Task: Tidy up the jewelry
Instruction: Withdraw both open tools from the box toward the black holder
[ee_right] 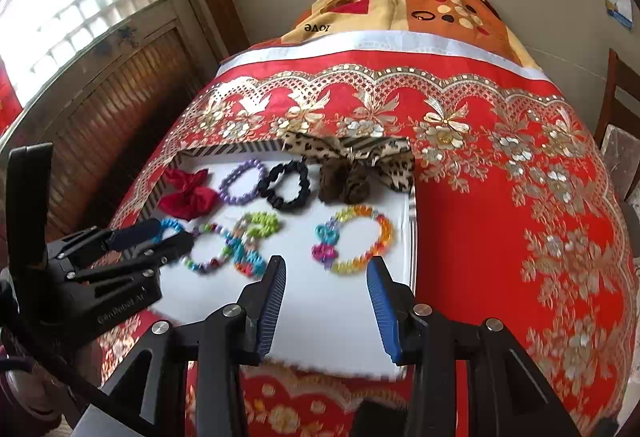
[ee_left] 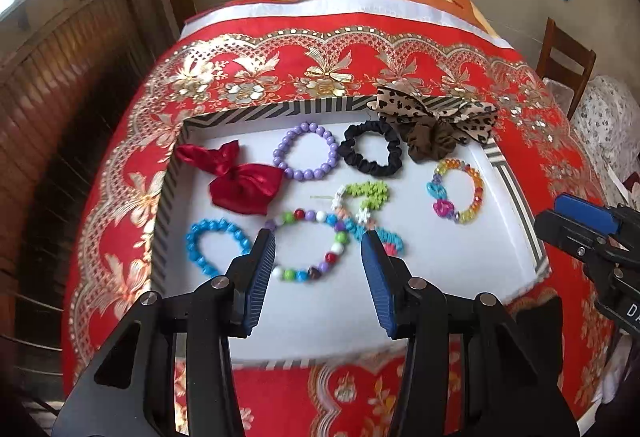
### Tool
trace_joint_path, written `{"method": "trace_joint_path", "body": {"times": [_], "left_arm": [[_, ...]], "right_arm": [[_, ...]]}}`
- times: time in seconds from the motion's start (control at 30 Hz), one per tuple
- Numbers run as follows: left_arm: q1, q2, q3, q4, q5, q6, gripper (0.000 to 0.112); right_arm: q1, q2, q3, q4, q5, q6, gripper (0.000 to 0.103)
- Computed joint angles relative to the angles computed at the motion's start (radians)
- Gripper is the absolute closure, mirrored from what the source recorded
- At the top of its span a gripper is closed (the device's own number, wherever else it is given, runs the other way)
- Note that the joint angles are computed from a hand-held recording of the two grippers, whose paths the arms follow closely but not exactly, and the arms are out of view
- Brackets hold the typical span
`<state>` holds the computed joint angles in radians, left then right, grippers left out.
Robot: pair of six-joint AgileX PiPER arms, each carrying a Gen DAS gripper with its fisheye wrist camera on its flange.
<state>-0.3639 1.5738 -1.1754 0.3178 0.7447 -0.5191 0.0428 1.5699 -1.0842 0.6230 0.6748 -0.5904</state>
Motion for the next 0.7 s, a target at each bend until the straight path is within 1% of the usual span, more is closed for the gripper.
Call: {"method": "trace_joint_path", "body": {"times": [0.2, 0.5, 0.7], "left_arm": [[-0.046, -0.104, 0.103, 0.089, 0.018, -0.075, 0.068], [-0.095, -0.245, 0.223, 0.1, 0.028, -0.091, 0.068], [-0.125, -0.313, 0.285, 0.05, 0.035, -0.052, 0.068]], "right_arm": [[-0.024, -0.119, 0.125, -0.016, -0.011, 0.016, 0.063], [-0.061, -0.277, 0.266, -0.064, -0.01, 0.071, 0.061], [-0.1, -0.375, 0.364, -0.096, 0.005, 0.093, 0.059]]}}
